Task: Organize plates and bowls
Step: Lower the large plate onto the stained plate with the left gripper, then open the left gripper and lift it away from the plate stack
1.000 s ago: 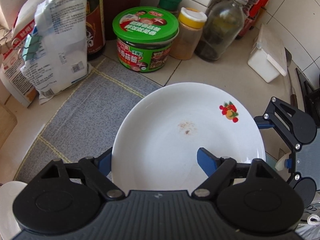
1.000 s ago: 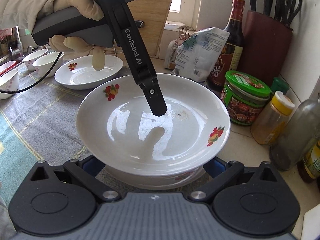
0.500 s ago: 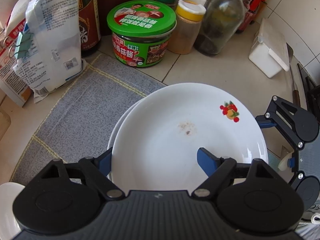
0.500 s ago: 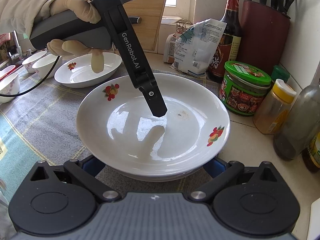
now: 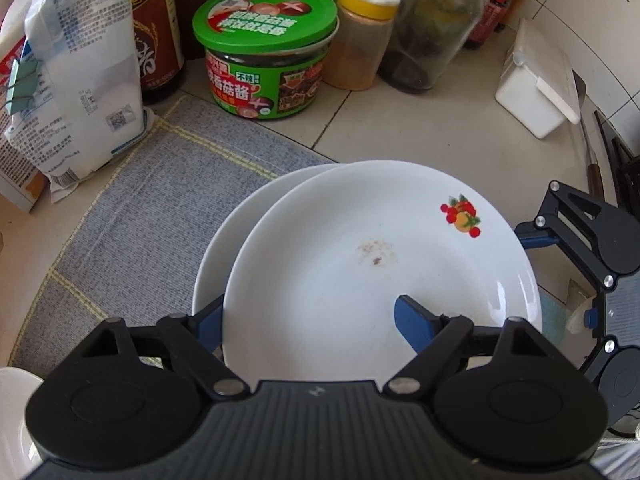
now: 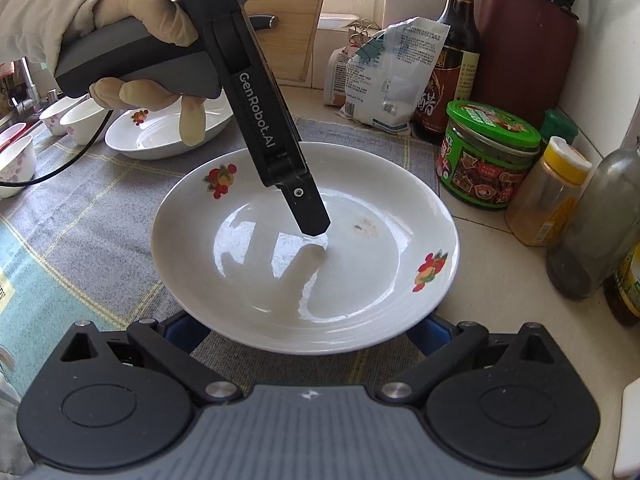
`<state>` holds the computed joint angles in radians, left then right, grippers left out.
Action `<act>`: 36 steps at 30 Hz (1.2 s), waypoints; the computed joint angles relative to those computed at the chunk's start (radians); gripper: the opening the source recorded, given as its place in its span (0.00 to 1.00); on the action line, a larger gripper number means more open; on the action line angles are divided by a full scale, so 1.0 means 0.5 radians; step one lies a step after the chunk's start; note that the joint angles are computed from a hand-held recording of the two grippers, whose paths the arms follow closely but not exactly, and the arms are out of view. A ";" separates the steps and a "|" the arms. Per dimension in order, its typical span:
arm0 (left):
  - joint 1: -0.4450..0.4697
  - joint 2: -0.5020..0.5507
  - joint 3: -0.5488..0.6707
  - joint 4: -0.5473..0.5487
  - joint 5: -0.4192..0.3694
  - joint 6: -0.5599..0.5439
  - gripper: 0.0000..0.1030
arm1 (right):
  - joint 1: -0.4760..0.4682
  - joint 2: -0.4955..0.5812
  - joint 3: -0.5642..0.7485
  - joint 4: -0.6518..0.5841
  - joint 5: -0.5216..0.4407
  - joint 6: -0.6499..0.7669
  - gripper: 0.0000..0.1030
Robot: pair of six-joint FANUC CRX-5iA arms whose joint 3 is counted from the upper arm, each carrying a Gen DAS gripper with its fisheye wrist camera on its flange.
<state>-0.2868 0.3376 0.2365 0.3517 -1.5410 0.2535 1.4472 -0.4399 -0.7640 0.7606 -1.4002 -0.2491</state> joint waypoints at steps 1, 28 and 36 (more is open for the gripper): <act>0.000 -0.001 0.000 0.001 0.000 0.004 0.83 | 0.000 -0.002 0.000 0.000 0.001 -0.001 1.00; 0.018 -0.026 0.022 -0.040 -0.027 0.221 0.85 | -0.069 -0.090 0.023 -0.113 0.064 0.268 1.00; 0.000 -0.040 0.044 -0.099 -0.031 0.283 0.85 | -0.078 -0.094 0.029 -0.122 0.059 0.297 1.00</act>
<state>-0.2866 0.3175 0.2584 0.3024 -1.5564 0.3950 1.4083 -0.4868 -0.7497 0.6995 -1.3709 -0.1007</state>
